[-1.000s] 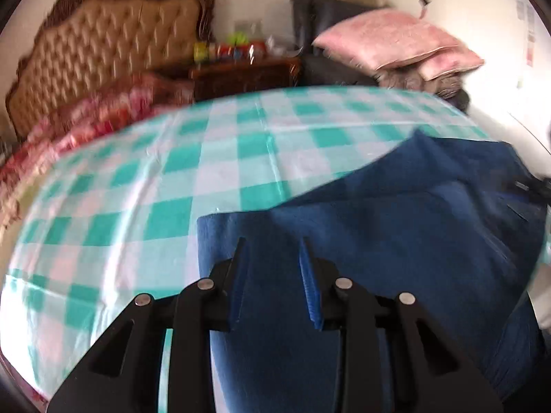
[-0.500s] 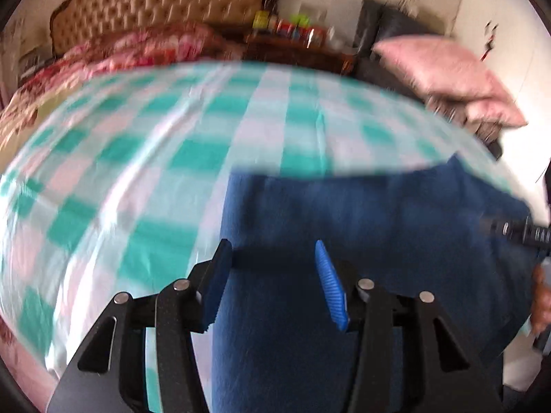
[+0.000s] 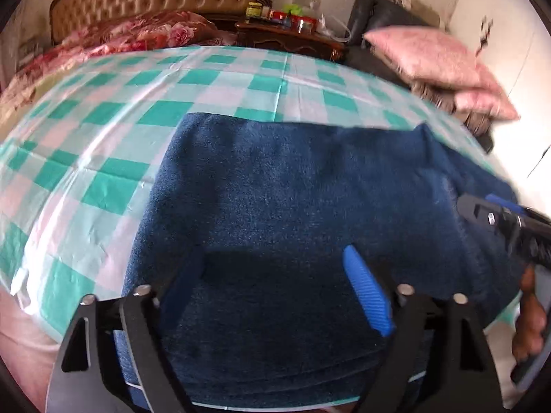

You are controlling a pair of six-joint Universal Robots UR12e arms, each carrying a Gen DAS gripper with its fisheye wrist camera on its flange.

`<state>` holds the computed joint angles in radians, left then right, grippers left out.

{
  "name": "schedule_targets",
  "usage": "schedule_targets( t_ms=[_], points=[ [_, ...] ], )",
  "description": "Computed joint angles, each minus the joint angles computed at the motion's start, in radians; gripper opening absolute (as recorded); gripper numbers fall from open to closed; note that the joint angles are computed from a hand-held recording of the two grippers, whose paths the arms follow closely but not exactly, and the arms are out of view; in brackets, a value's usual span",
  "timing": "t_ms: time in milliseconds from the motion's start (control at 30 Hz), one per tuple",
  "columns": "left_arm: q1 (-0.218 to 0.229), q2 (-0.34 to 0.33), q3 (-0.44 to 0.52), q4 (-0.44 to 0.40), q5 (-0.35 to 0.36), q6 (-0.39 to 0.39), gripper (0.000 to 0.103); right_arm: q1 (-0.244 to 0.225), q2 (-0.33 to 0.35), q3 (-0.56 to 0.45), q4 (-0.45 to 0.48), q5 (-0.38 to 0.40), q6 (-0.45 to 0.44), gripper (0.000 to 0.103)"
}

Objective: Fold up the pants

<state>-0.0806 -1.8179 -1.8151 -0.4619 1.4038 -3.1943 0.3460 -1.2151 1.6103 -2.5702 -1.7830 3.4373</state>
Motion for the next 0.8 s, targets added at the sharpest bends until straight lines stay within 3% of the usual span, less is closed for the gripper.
schedule_targets(
  t_ms=[33,200,267,367,400,433,500,567,600,633,667,800],
  points=[
    [-0.009,-0.003,0.010,-0.024,0.023,0.010,0.101,0.008,0.004,-0.002,0.004,-0.011,0.005,0.086],
    [-0.041,-0.015,0.042,-0.103,0.121,0.036,0.101,0.025,0.018,-0.011,0.067,-0.034,0.064,0.088],
    [-0.046,-0.019,0.037,-0.085,0.139,0.055,0.101,0.025,0.021,-0.010,0.080,-0.040,0.068,0.092],
    [-0.046,-0.015,0.015,-0.031,0.140,0.075,0.101,0.011,0.021,-0.009,0.118,0.013,0.110,0.095],
    [-0.041,-0.012,0.011,-0.027,0.125,0.093,0.101,0.015,0.022,-0.009,0.118,-0.006,0.104,0.098],
    [-0.043,-0.008,0.006,-0.012,0.142,0.097,0.101,0.015,0.022,-0.007,0.110,-0.006,0.096,0.098],
    [-0.056,-0.004,-0.006,0.054,0.239,0.072,0.100,0.013,0.020,-0.002,0.104,0.006,0.093,0.098],
    [-0.036,0.009,-0.010,0.051,0.191,0.060,0.099,0.012,0.020,0.000,0.098,0.010,0.082,0.098],
    [-0.024,0.012,-0.013,0.051,0.162,0.057,0.095,0.012,0.021,-0.001,0.098,0.009,0.081,0.098],
    [-0.021,0.011,-0.012,0.050,0.174,0.056,0.084,0.013,0.022,-0.002,0.100,0.007,0.083,0.098],
    [-0.021,0.010,-0.009,0.042,0.185,0.062,0.079,0.013,0.022,-0.002,0.099,0.007,0.084,0.098],
    [-0.001,0.001,0.001,-0.018,0.149,0.067,0.078,0.012,0.021,0.002,0.089,0.008,0.076,0.098]
  ],
)
